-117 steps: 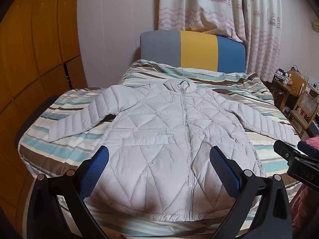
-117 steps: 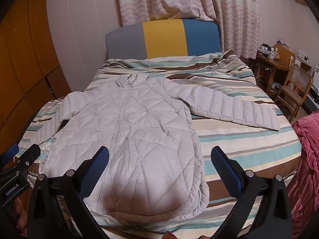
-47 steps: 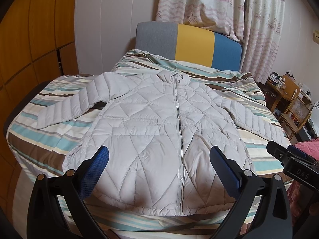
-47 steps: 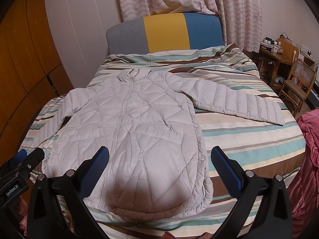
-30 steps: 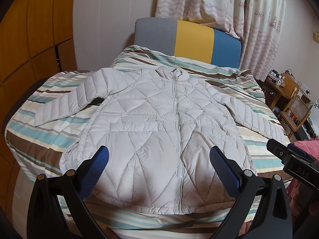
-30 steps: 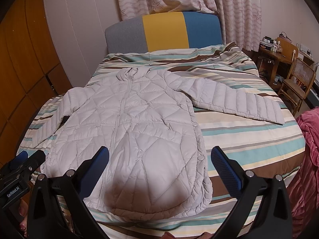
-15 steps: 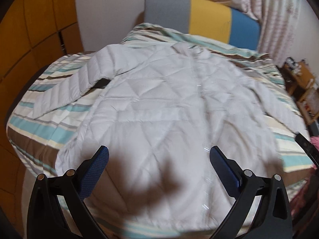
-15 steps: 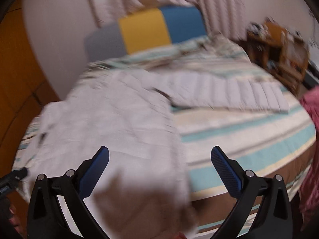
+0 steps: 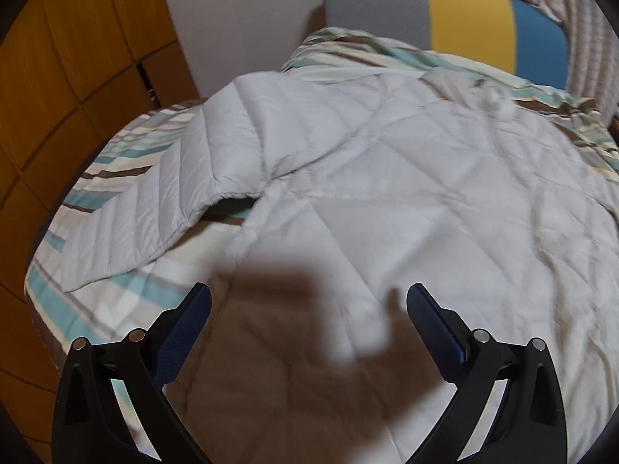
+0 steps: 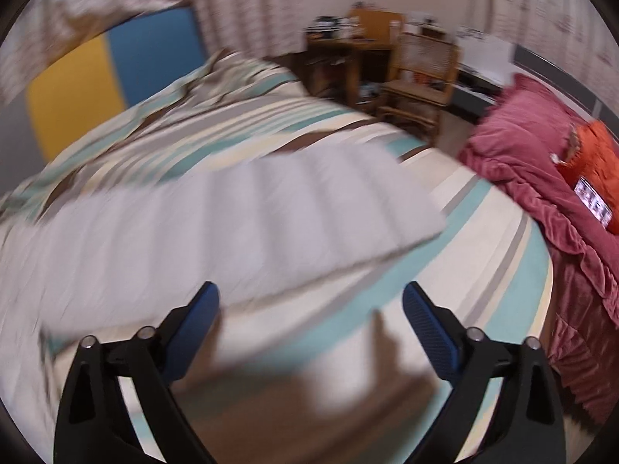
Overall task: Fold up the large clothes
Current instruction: 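Reach the right tool to a jacket sleeve and close on its cuff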
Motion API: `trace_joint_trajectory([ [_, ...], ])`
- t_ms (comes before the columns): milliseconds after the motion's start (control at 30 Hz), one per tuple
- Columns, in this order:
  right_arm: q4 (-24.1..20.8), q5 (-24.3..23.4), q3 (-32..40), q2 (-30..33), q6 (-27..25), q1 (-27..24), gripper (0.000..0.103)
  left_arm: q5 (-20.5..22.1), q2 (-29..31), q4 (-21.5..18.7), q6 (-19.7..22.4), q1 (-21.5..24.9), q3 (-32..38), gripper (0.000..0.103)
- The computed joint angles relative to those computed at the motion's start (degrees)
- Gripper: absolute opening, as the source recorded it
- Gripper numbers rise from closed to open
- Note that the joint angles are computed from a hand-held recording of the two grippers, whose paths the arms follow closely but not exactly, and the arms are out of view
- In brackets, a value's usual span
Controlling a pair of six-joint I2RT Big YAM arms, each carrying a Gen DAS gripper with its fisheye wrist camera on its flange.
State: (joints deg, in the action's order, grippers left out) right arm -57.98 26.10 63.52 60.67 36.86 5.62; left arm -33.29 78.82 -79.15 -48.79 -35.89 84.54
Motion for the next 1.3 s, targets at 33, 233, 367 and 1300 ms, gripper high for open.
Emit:
trace_joint_trajectory([
  [33,0.47,-0.31,0.65,1.1,0.24,-1.95,0.088,-0.17,0.37,0.62,0.47,1.03,-0.28,0.1],
  [233,-0.69,-0.44,4.28,6.64,-0.56,-6.24,0.071,-2.46,0.86,3.98,2.15,4.0,-2.66,0.1],
  [367,-0.01,-0.03,4.83,8.61,-1.93,-6.03,0.037,-0.59,-0.6,8.55,3.6,5.11,-6.32,0.1],
  [1300,-0.43,-4.23,6.42,8.84,13.75,0.87,0.046,1.67,-2.19,12.85,1.72,5.31,-9.58,0.1],
])
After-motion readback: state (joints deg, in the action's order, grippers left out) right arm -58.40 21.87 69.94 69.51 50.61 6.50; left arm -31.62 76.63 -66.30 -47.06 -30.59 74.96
